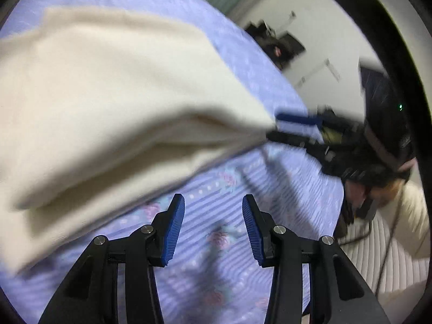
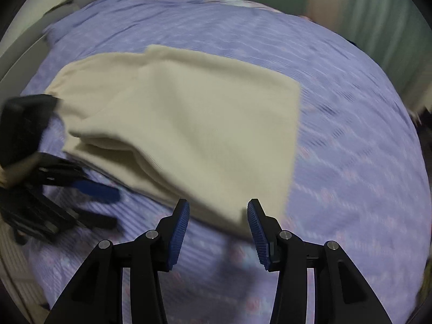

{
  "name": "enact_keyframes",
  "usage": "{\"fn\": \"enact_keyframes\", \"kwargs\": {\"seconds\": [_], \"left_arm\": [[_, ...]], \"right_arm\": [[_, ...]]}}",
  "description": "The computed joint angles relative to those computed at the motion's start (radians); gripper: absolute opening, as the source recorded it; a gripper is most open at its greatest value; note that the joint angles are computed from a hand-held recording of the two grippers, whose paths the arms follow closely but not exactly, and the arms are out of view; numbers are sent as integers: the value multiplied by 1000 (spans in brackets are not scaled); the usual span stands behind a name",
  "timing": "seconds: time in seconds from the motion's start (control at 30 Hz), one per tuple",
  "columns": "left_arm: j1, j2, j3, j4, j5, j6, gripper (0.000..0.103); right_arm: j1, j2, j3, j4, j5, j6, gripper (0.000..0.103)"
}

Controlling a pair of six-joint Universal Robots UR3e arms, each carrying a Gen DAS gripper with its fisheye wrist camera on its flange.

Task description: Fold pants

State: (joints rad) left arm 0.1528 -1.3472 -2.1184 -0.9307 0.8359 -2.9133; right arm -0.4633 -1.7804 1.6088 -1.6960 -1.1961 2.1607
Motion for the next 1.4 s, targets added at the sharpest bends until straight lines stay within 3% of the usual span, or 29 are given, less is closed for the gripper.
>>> {"fn": "enact_keyframes", "kwargs": {"seconds": [0.07, 0.13, 0.23, 0.4, 0.5, 0.6, 0.7, 0.77, 0.8, 0.83, 0.87, 0.97, 1.07, 1.13, 1.27, 1.4], "left_arm": [[50, 106, -17, 8, 35, -58, 48], [114, 204, -49, 42, 78, -130, 65], [184, 236, -64, 113, 144, -250, 72], [238, 84, -54, 111, 109, -264, 72], [211, -20, -25, 132, 168, -346, 72], [285, -2, -54, 70, 79, -303, 72], [276, -24, -65, 25, 22, -273, 69], [233, -72, -25, 48, 75, -326, 32], [237, -68, -31, 42, 71, -339, 19], [278, -29, -49, 14, 25, -341, 17], [304, 42, -82, 9, 5, -339, 16], [255, 112, -34, 30, 108, -349, 16], [265, 75, -7, -59, 159, -303, 16], [195, 6, 21, -20, 233, -324, 16], [157, 1, 25, -10, 289, -348, 18], [89, -12, 57, -14, 401, -318, 31]], "right_arm": [[-38, -45, 58, -44, 8, 32, 61], [-51, -73, 115, -109, 7, 88, 61], [-34, -111, 187, -198, -18, 209, 61], [68, -124, 270, -405, -104, 427, 61], [61, -125, 261, -397, -87, 466, 61], [61, -146, 271, -402, -102, 455, 61], [49, -148, 262, -368, -88, 443, 61], [44, -150, 260, -358, -80, 441, 62], [44, -146, 254, -357, -80, 443, 62], [49, -146, 252, -363, -89, 447, 62], [55, -150, 251, -372, -97, 449, 62], [52, -181, 267, -406, -80, 412, 61], [50, -174, 284, -460, -97, 412, 63], [59, -140, 283, -488, -125, 427, 64], [11, -48, 284, -498, -108, 469, 64], [13, 4, 319, -559, -169, 436, 63]]}}
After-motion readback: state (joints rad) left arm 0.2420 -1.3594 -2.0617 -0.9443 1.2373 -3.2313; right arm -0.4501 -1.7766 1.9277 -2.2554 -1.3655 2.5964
